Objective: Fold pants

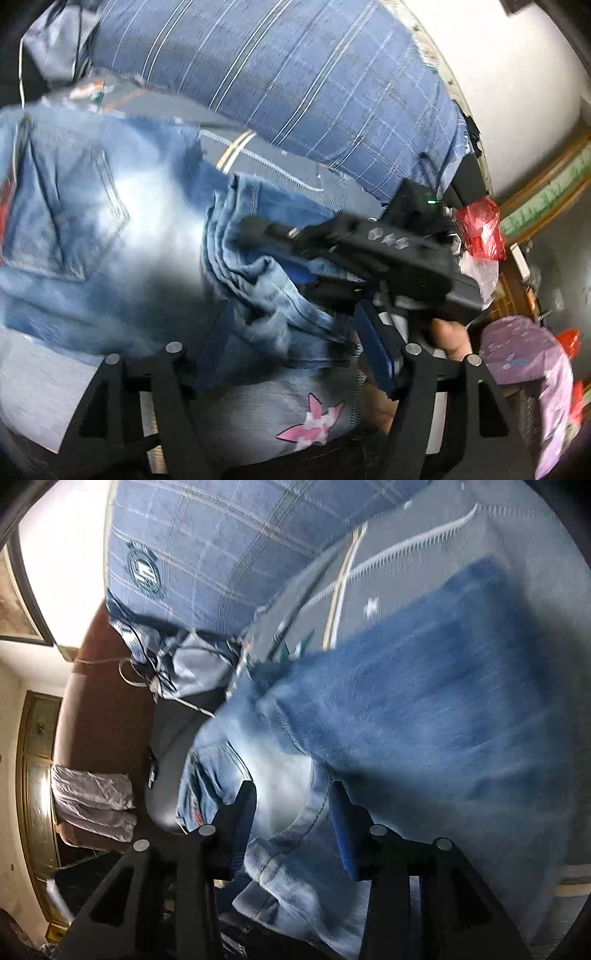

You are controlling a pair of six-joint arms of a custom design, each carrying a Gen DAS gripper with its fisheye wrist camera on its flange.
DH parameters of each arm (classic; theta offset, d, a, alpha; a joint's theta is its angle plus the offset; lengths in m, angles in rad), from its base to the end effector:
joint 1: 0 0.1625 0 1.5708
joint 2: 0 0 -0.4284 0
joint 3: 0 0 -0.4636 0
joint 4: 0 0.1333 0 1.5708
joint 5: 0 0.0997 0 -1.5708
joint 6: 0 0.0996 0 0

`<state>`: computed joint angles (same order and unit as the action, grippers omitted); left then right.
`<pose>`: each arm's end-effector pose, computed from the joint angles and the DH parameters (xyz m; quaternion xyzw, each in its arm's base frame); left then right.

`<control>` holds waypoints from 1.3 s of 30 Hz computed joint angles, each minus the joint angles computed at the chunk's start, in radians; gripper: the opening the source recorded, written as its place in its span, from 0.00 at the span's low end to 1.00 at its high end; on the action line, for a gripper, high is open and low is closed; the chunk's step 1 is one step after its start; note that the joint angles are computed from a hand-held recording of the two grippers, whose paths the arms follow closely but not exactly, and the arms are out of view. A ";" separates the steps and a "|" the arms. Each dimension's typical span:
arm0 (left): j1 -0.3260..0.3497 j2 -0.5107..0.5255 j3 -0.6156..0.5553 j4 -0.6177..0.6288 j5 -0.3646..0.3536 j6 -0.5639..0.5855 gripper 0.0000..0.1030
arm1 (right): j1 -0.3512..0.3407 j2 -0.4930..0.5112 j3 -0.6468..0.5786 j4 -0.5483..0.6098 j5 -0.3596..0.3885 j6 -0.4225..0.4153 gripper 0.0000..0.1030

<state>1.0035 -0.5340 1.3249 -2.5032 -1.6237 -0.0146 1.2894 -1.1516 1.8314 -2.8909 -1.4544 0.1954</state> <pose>-0.3259 -0.7498 -0.0335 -0.2739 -0.9588 0.0601 0.0455 -0.0480 -0.6877 0.2426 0.2060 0.9251 -0.3163 0.0417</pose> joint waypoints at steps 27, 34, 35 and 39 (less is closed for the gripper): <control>-0.001 0.081 -0.066 0.096 0.269 -0.117 0.28 | 0.058 -0.019 0.019 -0.138 -0.357 -0.067 0.61; 0.000 -0.001 0.031 -0.117 0.170 -0.045 0.65 | 0.036 -0.060 0.071 -0.222 -0.204 -0.102 0.63; 0.004 -0.011 0.040 -0.138 0.160 -0.055 0.68 | 0.034 -0.066 0.080 -0.234 -0.182 -0.111 0.64; 0.045 -0.055 0.065 -0.203 0.099 -0.212 0.73 | 0.047 -0.065 0.095 -0.276 -0.133 -0.151 0.68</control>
<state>1.0487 -0.5890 1.3894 -2.7064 -1.5246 -0.2265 1.3361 -1.2170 1.9261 -3.1671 -1.5871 0.0441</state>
